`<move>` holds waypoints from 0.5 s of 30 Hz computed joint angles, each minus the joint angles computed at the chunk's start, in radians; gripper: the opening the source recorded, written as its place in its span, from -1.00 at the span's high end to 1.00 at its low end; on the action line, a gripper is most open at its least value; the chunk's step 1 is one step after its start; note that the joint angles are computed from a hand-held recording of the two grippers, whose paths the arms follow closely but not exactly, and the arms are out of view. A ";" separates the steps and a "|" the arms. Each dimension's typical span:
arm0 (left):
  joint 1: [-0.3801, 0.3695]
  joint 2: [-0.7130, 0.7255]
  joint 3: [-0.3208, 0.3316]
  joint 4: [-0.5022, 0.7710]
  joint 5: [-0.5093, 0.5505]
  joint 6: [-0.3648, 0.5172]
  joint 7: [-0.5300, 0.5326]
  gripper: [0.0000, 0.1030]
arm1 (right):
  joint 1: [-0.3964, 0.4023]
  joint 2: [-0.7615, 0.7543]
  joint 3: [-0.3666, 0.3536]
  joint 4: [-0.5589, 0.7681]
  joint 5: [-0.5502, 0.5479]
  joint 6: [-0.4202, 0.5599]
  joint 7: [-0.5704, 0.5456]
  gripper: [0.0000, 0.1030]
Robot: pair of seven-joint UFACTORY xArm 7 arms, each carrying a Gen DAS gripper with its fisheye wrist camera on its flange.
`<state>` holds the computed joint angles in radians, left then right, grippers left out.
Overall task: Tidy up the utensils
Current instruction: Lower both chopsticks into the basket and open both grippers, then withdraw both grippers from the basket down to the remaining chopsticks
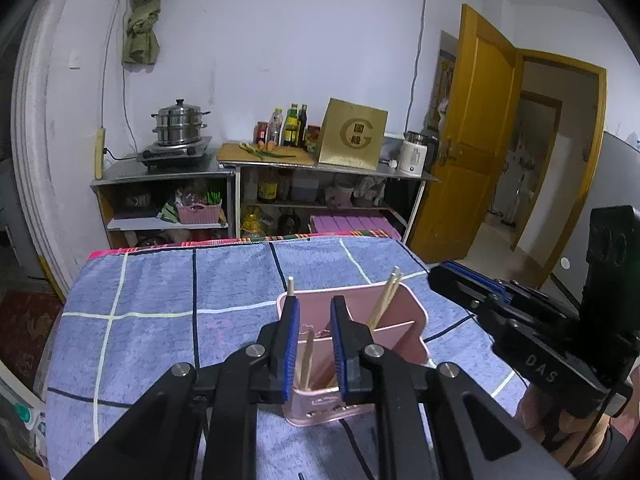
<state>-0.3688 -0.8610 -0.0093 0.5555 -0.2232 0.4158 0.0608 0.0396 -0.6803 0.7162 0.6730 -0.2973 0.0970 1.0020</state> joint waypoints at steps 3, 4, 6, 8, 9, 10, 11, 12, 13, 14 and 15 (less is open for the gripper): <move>0.021 -0.087 -0.028 -0.051 0.011 0.014 -0.030 0.70 | 0.051 -0.055 -0.020 -0.032 0.014 0.032 0.006 0.77; 0.023 -0.109 -0.032 -0.063 0.015 0.024 -0.039 0.70 | 0.071 -0.077 -0.028 -0.048 0.018 0.041 0.008 0.77; 0.026 -0.163 -0.044 -0.091 0.021 0.046 -0.058 0.70 | 0.103 -0.109 -0.037 -0.067 0.026 0.068 0.012 0.77; 0.030 -0.232 -0.061 -0.128 0.030 0.074 -0.082 0.70 | 0.134 -0.146 -0.044 -0.093 0.035 0.085 0.022 0.76; 0.029 -0.257 -0.065 -0.141 0.034 0.085 -0.091 0.70 | 0.153 -0.169 -0.047 -0.106 0.040 0.099 0.028 0.76; 0.026 -0.292 -0.071 -0.158 0.037 0.101 -0.103 0.70 | 0.164 -0.187 -0.046 -0.114 0.043 0.112 0.034 0.76; 0.023 -0.328 -0.078 -0.175 0.040 0.118 -0.113 0.70 | 0.181 -0.211 -0.045 -0.125 0.047 0.126 0.041 0.75; 0.021 -0.361 -0.084 -0.189 0.044 0.132 -0.123 0.70 | 0.198 -0.229 -0.046 -0.134 0.050 0.140 0.046 0.72; 0.018 -0.393 -0.092 -0.202 0.048 0.149 -0.134 0.70 | 0.216 -0.245 -0.047 -0.143 0.053 0.153 0.049 0.70; 0.014 -0.415 -0.097 -0.210 0.051 0.162 -0.143 0.70 | 0.232 -0.258 -0.049 -0.150 0.054 0.164 0.050 0.63; 0.007 -0.445 -0.102 -0.221 0.053 0.178 -0.153 0.70 | 0.252 -0.275 -0.053 -0.161 0.057 0.177 0.051 0.59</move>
<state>-0.3617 -1.3062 -0.1116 0.3346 -0.1706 0.5937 -0.0919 0.2919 -0.9550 0.6630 0.5121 -0.2399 0.2742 1.0533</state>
